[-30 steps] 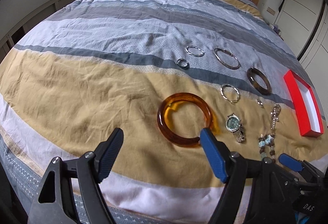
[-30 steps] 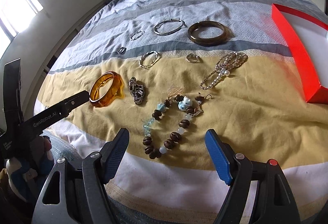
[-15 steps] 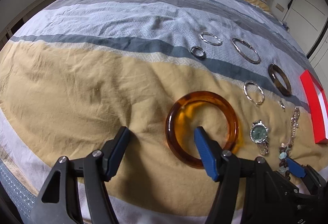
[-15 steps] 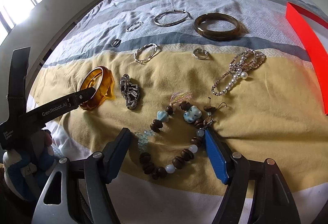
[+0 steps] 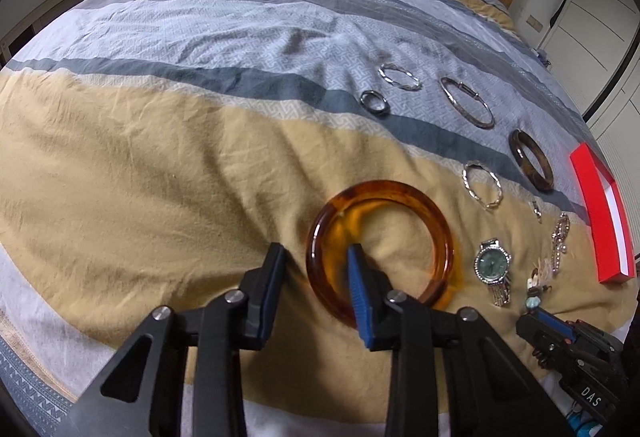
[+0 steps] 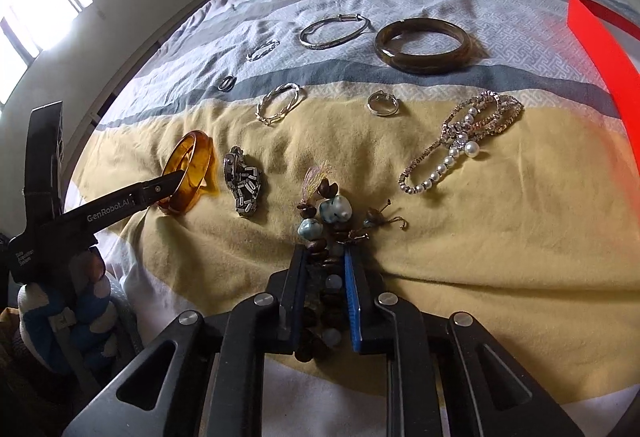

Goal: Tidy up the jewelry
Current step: 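Close the left tool on the amber bangle while the right tool grasps the beaded bracelet, then carry both held pieces into the red box and open both tools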

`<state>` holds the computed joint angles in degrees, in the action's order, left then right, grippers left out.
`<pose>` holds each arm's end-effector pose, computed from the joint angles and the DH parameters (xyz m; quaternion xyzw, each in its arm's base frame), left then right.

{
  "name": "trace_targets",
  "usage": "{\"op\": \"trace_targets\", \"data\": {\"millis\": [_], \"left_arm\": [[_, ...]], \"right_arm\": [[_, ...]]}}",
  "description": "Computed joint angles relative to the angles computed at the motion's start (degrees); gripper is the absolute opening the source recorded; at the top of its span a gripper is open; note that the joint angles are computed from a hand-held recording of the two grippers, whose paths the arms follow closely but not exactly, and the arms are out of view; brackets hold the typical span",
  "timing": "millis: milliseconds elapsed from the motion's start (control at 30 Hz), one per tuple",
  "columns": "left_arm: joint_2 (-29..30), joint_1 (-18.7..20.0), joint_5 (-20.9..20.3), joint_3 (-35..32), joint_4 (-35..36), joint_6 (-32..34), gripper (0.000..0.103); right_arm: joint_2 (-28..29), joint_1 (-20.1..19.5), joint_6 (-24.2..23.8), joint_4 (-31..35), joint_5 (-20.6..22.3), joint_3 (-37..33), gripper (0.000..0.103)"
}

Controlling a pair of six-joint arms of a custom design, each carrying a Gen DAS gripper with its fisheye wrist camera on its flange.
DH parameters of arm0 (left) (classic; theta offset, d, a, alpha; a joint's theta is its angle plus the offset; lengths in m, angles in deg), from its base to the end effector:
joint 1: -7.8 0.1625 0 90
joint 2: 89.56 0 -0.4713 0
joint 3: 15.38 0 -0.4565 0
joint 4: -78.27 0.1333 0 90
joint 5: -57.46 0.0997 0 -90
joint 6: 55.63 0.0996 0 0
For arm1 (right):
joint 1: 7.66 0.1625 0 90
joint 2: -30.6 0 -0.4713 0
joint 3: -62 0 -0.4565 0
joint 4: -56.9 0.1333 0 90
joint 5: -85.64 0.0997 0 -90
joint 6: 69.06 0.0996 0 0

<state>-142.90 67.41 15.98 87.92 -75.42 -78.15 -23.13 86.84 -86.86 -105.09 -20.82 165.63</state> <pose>-0.1685 -0.6983 0.1507 0.0131 0.9064 -0.2793 0.3167 0.1598 -0.6908 0.1423 0.1609 -0.9583 0.1721 0.1615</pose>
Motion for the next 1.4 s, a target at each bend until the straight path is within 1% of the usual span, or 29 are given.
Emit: {"op": "trace_targets", "data": {"millis": [33, 133, 300, 400, 567, 733, 900, 1033, 1233, 1400], "left_arm": [[-0.19, -0.05, -0.18, -0.06, 0.62, -0.43, 0.014], [-0.76, -0.62, 0.52, 0.10, 2.08, -1.68, 0.009], [-1.32, -3.17, 5.79, 0.68, 5.74, -3.85, 0.009], [-2.44, -4.88, 7.91, 1.37, 8.67, -6.39, 0.009], [-4.72, -8.39, 10.51, 2.89, 12.93, -9.76, 0.009], [-6.13, -12.11, 11.49, 3.92, 14.60, -10.84, 0.009], [-5.14, -14.88, 10.48, 2.60, 13.63, -8.81, 0.009], [-1.99, -16.25, 7.92, -0.97, 11.36, -4.79, 0.009], [5.99, -16.90, 2.46, -10.20, 9.14, 2.17, 0.009], [14.65, -16.31, -2.25, -20.29, 9.04, 8.12, 0.009]], "right_arm": [[-0.24, 0.05, 0.07, 0.32, 0.07, 0.04, 0.018], [-1.29, 0.44, -0.08, 0.28, 0.01, 0.64, 0.014], [-4.21, 0.93, -0.23, -1.24, -0.07, 3.10, 0.013], [-6.41, 1.05, 0.01, -2.34, 0.47, 4.82, 0.013], [-10.28, 1.78, -0.05, -4.39, 1.86, 7.82, 0.013], [-14.26, 2.61, -0.40, -6.81, 3.58, 10.62, 0.013], [-18.15, 2.91, -1.07, -8.97, 4.31, 12.21, 0.013], [-20.85, 2.35, -2.04, -10.19, 3.94, 11.95, 0.013], [-22.75, -0.12, -3.64, -10.44, 2.18, 8.16, 0.013], [-21.50, -3.32, -4.58, -10.04, 0.88, 2.93, 0.013]]}}
